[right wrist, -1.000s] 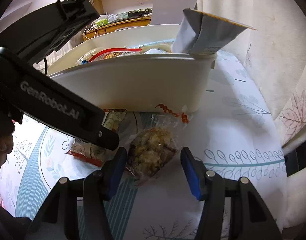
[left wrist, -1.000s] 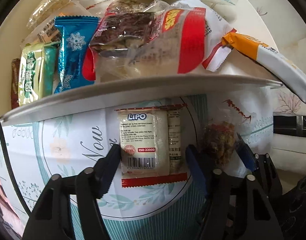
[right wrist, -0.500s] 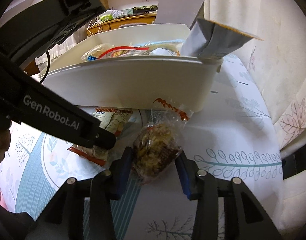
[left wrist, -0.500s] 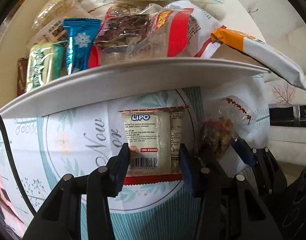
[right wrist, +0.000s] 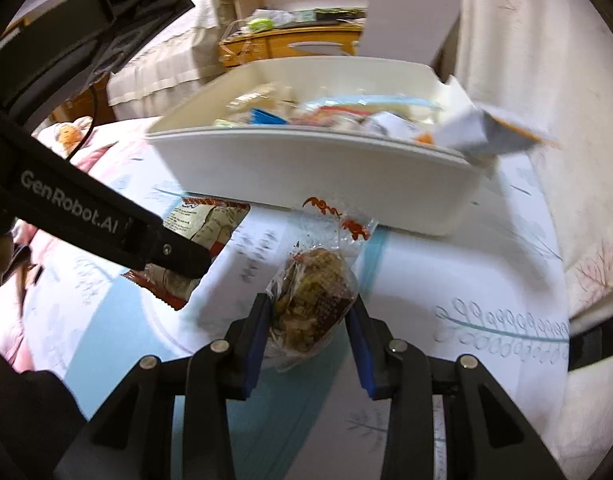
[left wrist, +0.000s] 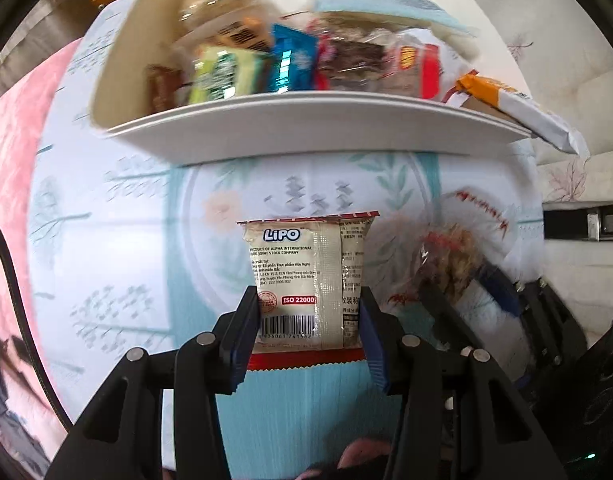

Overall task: Organize snacks
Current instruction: 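Carry both snacks over the white tray and release them inside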

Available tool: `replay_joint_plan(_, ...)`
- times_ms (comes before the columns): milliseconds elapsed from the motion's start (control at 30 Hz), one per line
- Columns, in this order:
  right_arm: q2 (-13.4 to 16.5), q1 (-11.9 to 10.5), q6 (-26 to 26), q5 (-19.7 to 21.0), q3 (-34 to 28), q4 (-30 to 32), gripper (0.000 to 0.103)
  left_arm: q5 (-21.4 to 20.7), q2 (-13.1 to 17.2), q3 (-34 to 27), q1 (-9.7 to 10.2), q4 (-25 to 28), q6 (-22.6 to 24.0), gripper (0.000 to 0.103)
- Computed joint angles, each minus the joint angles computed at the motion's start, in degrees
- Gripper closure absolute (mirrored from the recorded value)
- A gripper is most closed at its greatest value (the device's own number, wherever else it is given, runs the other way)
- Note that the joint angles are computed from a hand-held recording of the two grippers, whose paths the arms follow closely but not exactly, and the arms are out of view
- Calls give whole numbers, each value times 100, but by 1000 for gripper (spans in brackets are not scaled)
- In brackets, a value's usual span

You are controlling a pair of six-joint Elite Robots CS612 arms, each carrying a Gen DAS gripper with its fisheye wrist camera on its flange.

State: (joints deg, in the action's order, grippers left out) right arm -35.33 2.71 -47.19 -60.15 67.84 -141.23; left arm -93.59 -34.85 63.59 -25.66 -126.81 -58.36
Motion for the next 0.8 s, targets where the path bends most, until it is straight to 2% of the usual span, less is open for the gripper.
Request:
replay_joint_plan(100, -78, 32, -173, 207, -27, 235, 65, -89, -223, 225, 56, 188, -5, 57)
replay_joint_plan(200, -161, 72, -191, 375, -27, 341, 65, -195, -424, 438, 104, 139, -26, 57)
replay_joint_plan(400, -143, 154, -25, 510, -320, 445, 65, -21, -684, 552, 174, 169, 97, 57)
replay_joint_plan(467, -148, 168, 56, 500, -385, 415, 65, 31, -711, 542, 201, 40, 98, 57)
replay_joint_plan(800, 119, 215, 518, 298, -1022, 75, 64, 442, -518, -63, 320, 187, 424, 57)
